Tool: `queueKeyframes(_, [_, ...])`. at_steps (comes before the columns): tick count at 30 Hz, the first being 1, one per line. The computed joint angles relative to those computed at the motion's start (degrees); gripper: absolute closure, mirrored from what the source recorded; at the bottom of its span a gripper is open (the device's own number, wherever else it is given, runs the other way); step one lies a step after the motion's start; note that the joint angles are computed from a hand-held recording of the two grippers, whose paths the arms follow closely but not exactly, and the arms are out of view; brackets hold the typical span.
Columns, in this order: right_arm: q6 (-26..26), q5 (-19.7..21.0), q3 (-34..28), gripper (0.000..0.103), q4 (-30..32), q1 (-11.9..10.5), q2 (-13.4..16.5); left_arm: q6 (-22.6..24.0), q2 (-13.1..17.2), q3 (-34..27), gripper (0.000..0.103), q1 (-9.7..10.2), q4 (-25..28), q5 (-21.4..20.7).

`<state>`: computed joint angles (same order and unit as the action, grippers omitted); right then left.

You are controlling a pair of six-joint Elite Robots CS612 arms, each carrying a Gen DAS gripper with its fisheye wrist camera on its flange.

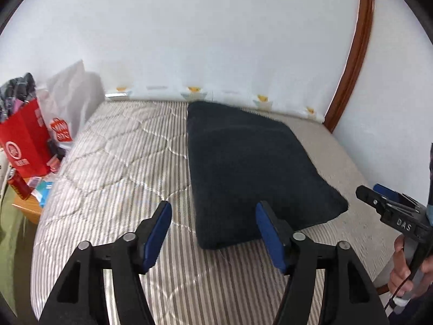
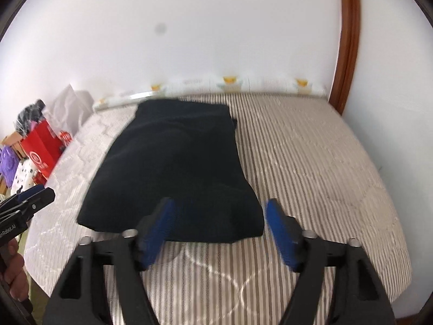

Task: Fold small clothes

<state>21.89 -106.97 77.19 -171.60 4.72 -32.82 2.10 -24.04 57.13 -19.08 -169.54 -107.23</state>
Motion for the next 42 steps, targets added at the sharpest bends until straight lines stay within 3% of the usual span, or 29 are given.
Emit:
queueKeyframes(5, [1.1,-2.39,3.99,0.026,-1.9,1.35,-2.89,-0.78,-3.69,7.65,0.032,-0.07,-7.38,2.46])
queueKeyframes(8, [1.15,-4.11,6.13,0.017,-3.21,2.04,-4.12,-1.12,-5.1,10.85,0.029,-0.03,-10.51,3.91])
queueKeyframes(12, [1.0,-9.65,8.65,0.003,-5.23,3.39,-5.28,-0.67,-6.32,13.35,0.025,0.2,-11.79,3.74])
queueKeyframes(15, [2.18,-11.26,10.43,0.002,-6.08,3.63,-6.25,-0.61,-6.97,14.91,0.024,0.1,-13.92,4.17])
queueKeyframes(23, [3.7,-12.87,13.66,0.001,-7.77,3.9,-7.89,0.61,-8.41,18.17,0.023,-0.62,-17.21,4.33])
queueKeyframes(42, [4.6,-12.9,14.95,0.001,-7.99,4.58,-8.73,0.98,-9.15,19.44,0.023,-0.97,-17.33,5.08])
